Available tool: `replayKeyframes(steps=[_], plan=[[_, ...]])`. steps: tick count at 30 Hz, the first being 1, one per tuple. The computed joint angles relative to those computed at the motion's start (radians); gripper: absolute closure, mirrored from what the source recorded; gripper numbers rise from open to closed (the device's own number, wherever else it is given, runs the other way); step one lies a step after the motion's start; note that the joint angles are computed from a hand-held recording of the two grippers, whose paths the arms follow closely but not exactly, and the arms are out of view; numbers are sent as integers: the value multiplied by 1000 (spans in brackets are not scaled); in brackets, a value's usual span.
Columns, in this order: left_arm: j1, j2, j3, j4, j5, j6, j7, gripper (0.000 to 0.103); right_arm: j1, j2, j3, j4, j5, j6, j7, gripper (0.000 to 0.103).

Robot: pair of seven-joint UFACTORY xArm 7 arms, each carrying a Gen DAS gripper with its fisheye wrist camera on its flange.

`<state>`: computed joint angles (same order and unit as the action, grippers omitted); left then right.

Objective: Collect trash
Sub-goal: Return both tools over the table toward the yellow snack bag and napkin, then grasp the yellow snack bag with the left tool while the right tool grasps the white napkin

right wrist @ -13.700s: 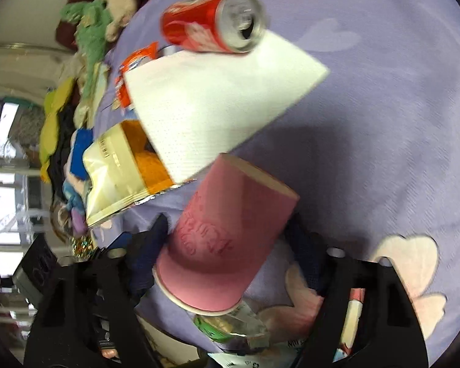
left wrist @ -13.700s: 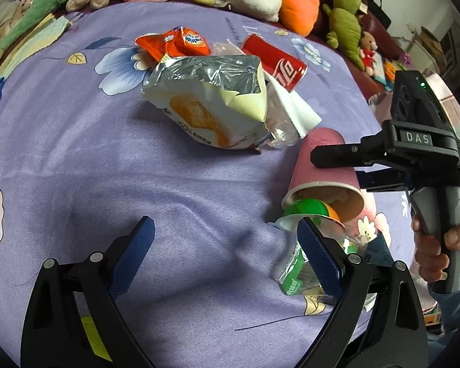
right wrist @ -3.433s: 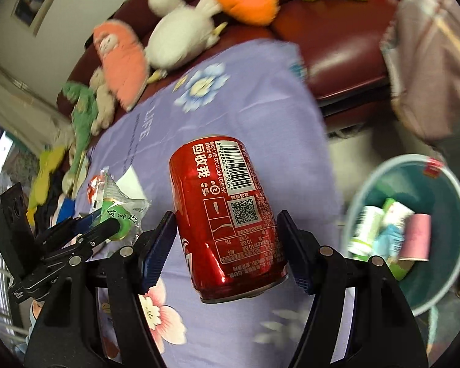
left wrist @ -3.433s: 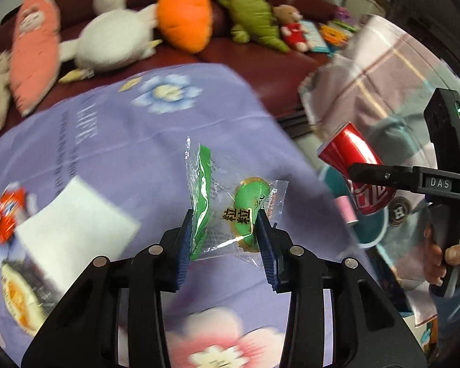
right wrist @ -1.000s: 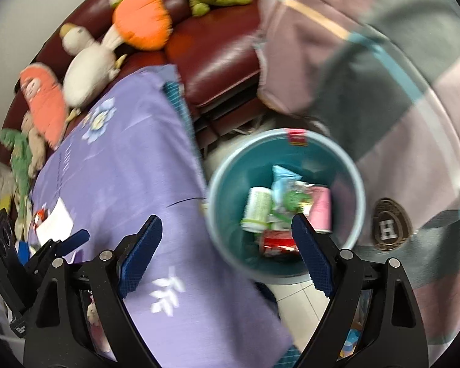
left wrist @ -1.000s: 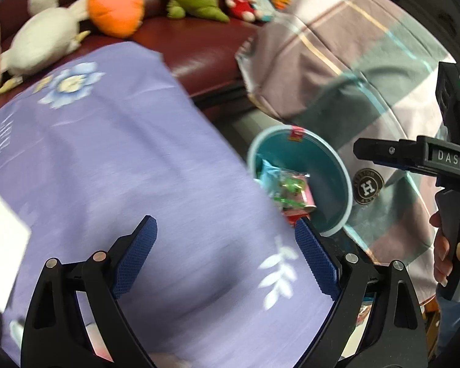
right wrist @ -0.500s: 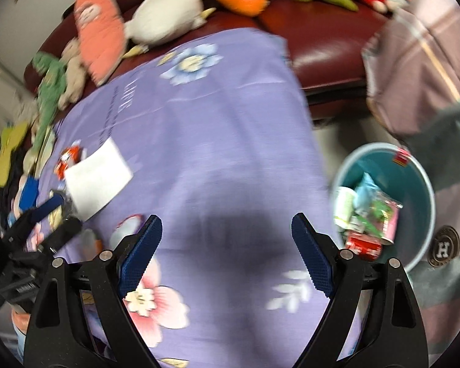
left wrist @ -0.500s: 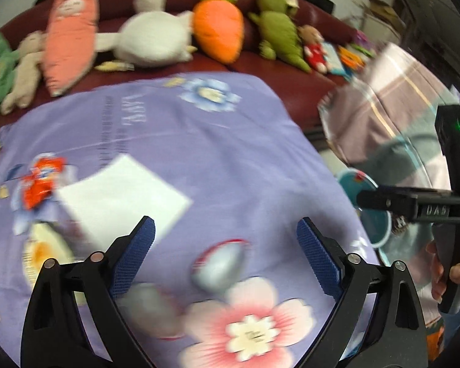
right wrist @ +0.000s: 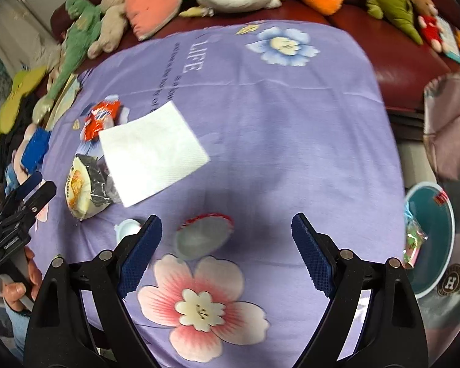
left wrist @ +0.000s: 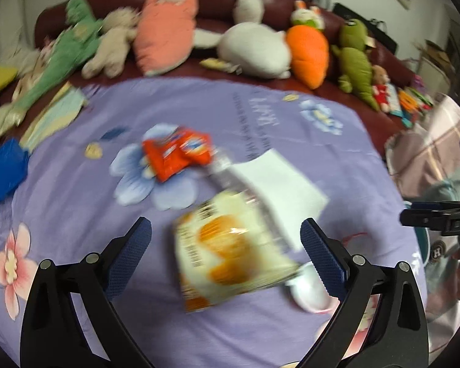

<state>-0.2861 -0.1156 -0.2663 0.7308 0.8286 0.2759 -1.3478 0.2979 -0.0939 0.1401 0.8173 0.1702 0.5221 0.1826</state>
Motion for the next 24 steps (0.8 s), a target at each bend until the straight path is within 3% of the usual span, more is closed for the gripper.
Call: replayKeyframes(steps=[4, 10, 14, 16, 17, 18, 19, 20, 21, 24], plan=[[13, 38, 30, -41, -44, -68, 36, 5, 17, 74, 19, 61, -22, 7, 22, 20], [-13, 131, 71, -30, -19, -123, 35, 5, 41, 186, 34, 149, -52, -6, 26, 20], [-44, 174, 128, -28, 13, -187, -1, 5, 55, 274, 33, 225, -100, -3, 33, 20], [-66, 185, 166, -24, 82, -214, -66, 6, 62, 314, 32, 259, -118, -4, 37, 20], [-78, 188, 186, -21, 132, -231, -111, 11, 64, 343, 34, 285, -122, -2, 30, 20], [-88, 189, 200, -18, 175, -242, -146, 31, 66, 366, 34, 306, -126, 0, 24, 20], [-90, 189, 206, -19, 188, -254, -152, 43, 70, 388, 34, 326, -132, 1, 19, 20], [-87, 187, 207, -26, 168, -272, -136, 67, 75, 408, 33, 346, -140, 2, 19, 20], [-87, 186, 214, -27, 184, -287, -157, 73, 82, 427, 30, 363, -152, 3, 17, 20], [-89, 159, 246, -27, 325, -270, -317, 74, 104, 488, 20, 422, -193, 6, 16, 20]])
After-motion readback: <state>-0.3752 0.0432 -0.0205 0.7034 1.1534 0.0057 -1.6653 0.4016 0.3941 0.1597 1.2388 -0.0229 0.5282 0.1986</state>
